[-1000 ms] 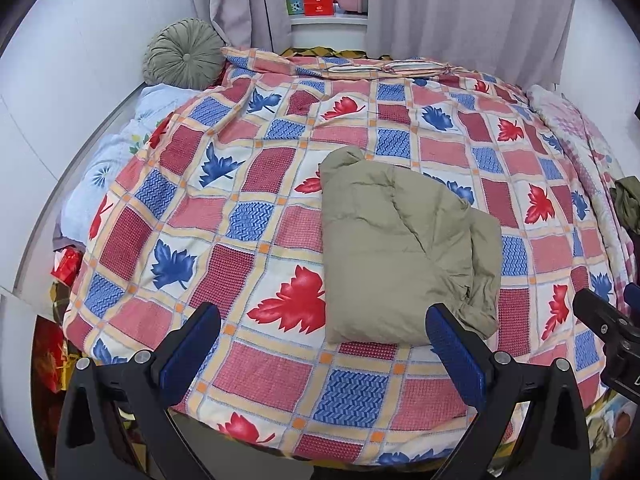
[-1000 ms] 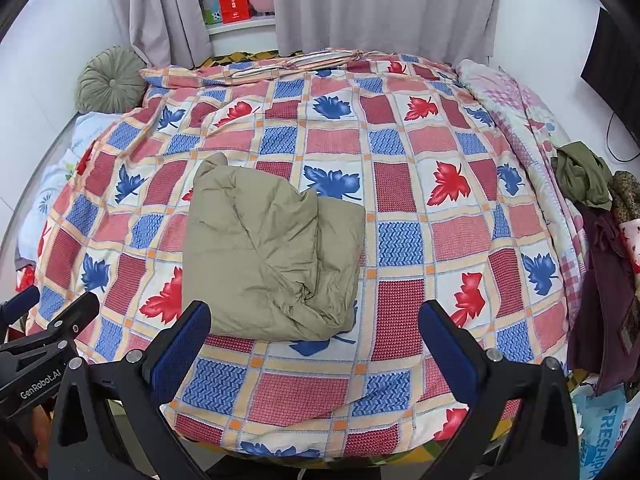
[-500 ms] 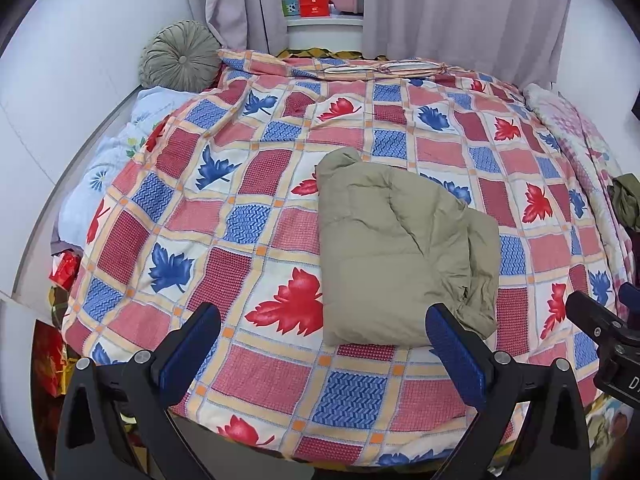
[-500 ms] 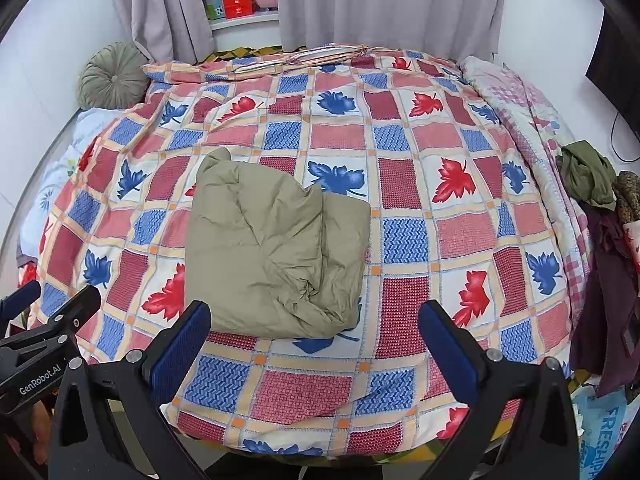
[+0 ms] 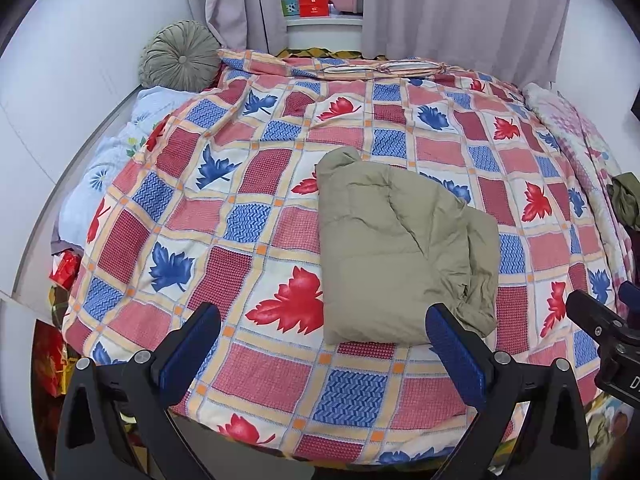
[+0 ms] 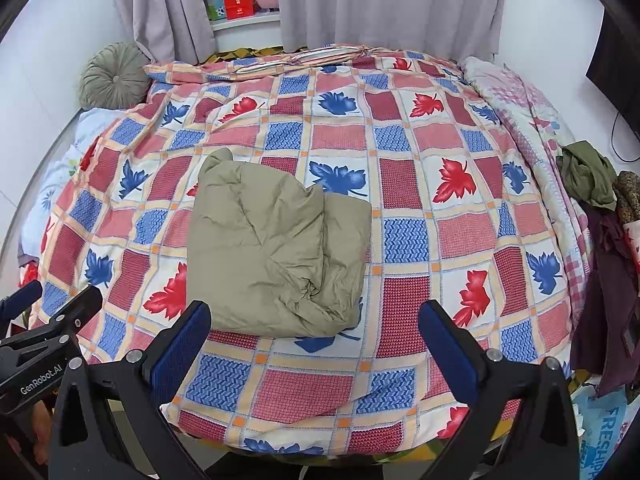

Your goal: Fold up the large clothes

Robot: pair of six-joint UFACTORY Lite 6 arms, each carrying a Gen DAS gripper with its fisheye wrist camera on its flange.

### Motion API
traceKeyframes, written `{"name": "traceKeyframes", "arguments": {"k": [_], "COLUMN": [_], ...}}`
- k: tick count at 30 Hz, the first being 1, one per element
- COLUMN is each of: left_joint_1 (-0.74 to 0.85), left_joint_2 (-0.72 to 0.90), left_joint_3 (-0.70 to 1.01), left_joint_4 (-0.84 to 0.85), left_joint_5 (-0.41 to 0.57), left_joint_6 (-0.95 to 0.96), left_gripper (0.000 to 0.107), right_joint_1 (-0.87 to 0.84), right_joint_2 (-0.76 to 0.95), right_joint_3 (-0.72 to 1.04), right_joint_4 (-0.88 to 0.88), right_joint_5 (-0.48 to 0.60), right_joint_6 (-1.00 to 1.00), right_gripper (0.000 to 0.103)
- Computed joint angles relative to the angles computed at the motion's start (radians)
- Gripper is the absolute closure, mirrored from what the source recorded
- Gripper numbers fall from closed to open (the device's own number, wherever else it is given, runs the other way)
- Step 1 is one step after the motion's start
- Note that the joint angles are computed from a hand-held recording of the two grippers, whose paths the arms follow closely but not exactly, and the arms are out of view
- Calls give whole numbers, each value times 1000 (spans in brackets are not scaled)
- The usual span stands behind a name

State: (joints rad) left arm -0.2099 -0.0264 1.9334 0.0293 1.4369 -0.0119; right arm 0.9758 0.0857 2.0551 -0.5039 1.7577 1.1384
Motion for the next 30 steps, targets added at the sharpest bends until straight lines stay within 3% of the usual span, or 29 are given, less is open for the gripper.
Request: {"name": "traceKeyframes", "arguments": {"k": [30], "left_joint_1": [9], "left_joint_2": [5], "left_joint_3": [5], "left_joint_4": [-5], "left_joint_5": [0], "left_joint_6": [10], "left_gripper": [4], "right_joint_1": [8], "right_joint_2": [27], "right_joint_3": [42], "right_joint_4": [-1], "right_joint_5": [19], "right_joint_6": [-1], "right_gripper": [0]}}
